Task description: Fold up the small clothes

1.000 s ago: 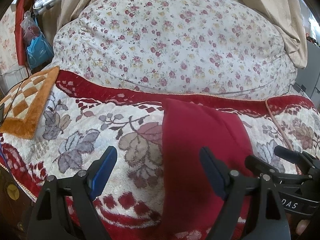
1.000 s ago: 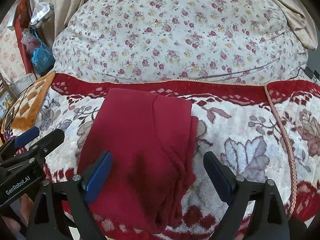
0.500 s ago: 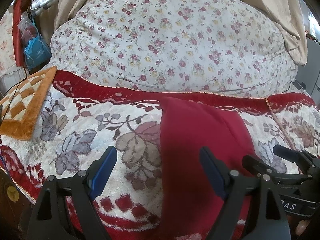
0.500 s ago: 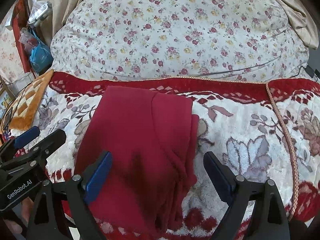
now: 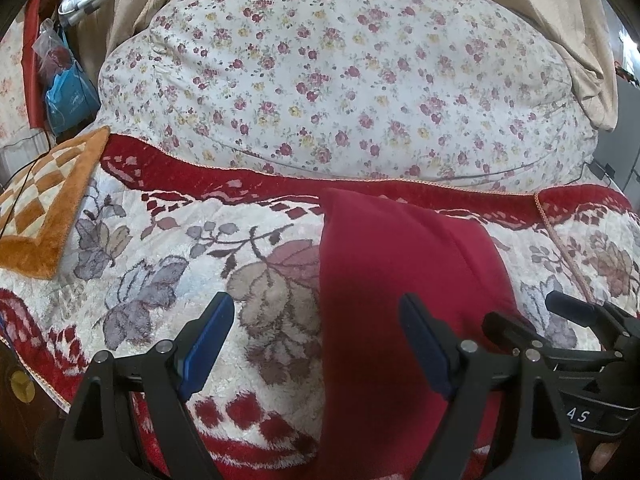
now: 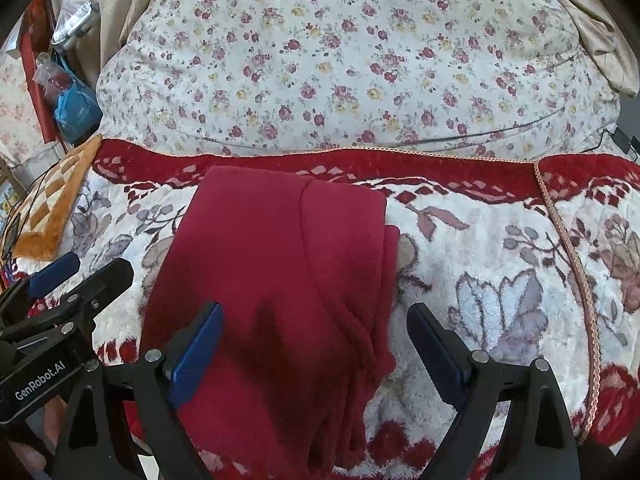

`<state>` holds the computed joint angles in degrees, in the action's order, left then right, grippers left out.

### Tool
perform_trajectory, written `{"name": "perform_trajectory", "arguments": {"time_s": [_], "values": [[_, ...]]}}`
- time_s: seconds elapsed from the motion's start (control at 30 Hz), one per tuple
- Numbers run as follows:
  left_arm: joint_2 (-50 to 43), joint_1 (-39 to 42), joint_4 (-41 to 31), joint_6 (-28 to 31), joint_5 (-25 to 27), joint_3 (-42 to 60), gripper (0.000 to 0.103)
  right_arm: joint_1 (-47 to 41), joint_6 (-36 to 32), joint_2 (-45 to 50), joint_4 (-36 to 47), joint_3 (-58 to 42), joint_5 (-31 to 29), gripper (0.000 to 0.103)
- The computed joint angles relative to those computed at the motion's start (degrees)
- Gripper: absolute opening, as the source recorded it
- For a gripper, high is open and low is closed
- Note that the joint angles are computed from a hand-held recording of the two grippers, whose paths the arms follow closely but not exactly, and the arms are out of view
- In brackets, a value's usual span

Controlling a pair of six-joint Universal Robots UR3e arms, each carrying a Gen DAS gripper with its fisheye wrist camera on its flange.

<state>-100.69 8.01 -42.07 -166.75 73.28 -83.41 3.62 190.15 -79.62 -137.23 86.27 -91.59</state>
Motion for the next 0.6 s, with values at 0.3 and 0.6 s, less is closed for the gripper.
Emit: {"name": "perform_trajectory", "arguments": {"time_s": [0.3, 0.6], "values": [[-2.5, 0.4, -0.4, -0.1, -0.2, 1.8, 0.083, -0.2, 0.5, 1.8, 0.8, -1.1, -0.2, 0.095], [-4.3, 0.2, 0.0, 0.2, -0.1, 3.0, 0.084, 0.2, 0.5, 4.0, 1.4, -2.7, -0.3, 0.095]]}}
